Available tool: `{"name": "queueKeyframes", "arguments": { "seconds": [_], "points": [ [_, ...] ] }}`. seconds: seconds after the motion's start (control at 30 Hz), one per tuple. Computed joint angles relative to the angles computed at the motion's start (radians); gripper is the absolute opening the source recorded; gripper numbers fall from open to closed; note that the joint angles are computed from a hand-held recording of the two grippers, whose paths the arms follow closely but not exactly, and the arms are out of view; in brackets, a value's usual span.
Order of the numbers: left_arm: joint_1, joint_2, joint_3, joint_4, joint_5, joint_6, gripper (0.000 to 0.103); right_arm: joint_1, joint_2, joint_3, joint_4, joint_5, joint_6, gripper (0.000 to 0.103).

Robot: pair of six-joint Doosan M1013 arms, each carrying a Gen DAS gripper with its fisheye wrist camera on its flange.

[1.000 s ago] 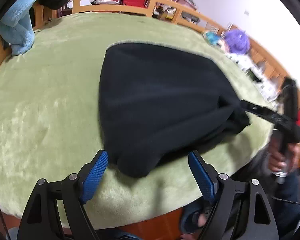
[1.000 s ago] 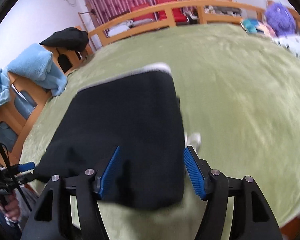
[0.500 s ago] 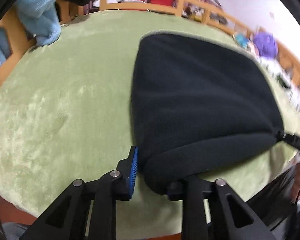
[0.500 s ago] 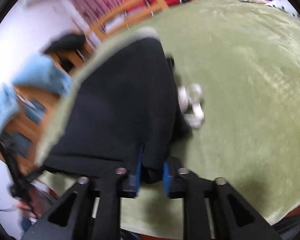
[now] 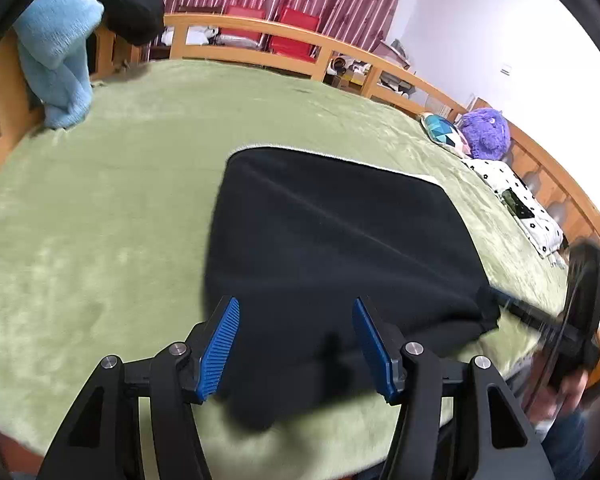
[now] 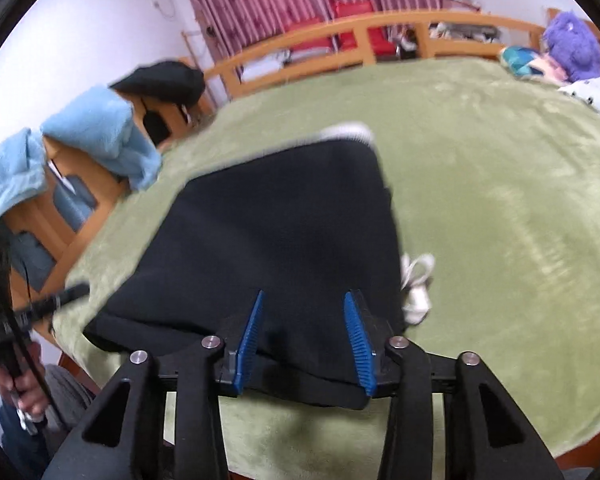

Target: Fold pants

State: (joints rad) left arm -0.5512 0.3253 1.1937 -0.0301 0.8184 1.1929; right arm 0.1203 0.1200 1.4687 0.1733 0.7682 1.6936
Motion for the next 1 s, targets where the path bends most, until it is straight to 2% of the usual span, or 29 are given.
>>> {"name": "queueKeyframes", "arguments": {
  "seconds": [0.07,0.1,0.13,0.2,0.23,0.33,0.47,0.53,0.67,0.7,0.77,0.9,0.97,1.0],
  "points": [
    [-0.008,0.049,-0.051,0.026,0.100,-0.024,0.057,0.013,0.011,0.012,-0.085,0.000,0.050,0.027],
    [-0.014,0.060,-0.049,0.056,0.130,-0.037,0.057,0.018,0.014,0.013,-0.126,0.006,0.080,0.024],
    [-0.015,0.060,-0.037,0.064,0.128,-0.034,0.059,0.018,0.014,0.014,-0.146,0.015,0.098,0.022],
    [-0.021,0.044,0.003,0.082,0.092,-0.046,0.059,0.009,0.014,0.012,-0.120,0.033,0.089,0.021],
    [-0.025,0.039,0.007,0.098,0.100,-0.059,0.059,0.011,0.014,0.012,-0.131,0.044,0.092,0.020],
    [-0.039,0.044,-0.019,0.146,0.162,-0.072,0.059,0.027,0.006,0.025,-0.192,0.070,0.136,0.020],
    [-0.044,0.030,-0.009,0.141,0.191,-0.080,0.059,0.027,-0.015,0.051,-0.209,0.077,0.172,0.019],
    [-0.044,0.026,-0.017,0.131,0.215,-0.073,0.059,0.030,-0.016,0.037,-0.229,0.111,0.185,0.020],
    [-0.057,0.001,-0.025,0.156,0.218,-0.073,0.061,0.041,-0.044,0.029,-0.281,0.112,0.224,0.025],
    [-0.059,0.001,-0.038,0.160,0.217,-0.077,0.062,0.042,-0.052,0.024,-0.284,0.105,0.229,0.029],
    [-0.062,0.007,-0.075,0.167,0.230,-0.092,0.065,0.046,-0.056,0.006,-0.299,0.107,0.243,0.047],
    [-0.079,0.013,-0.156,0.194,0.242,-0.128,0.068,0.068,-0.055,-0.064,-0.337,0.127,0.271,0.055],
    [-0.092,0.008,-0.181,0.208,0.243,-0.136,0.075,0.076,-0.058,-0.087,-0.341,0.130,0.274,0.072],
    [-0.101,0.005,-0.192,0.224,0.247,-0.144,0.075,0.083,-0.063,-0.102,-0.350,0.129,0.279,0.075]
  ]
}}
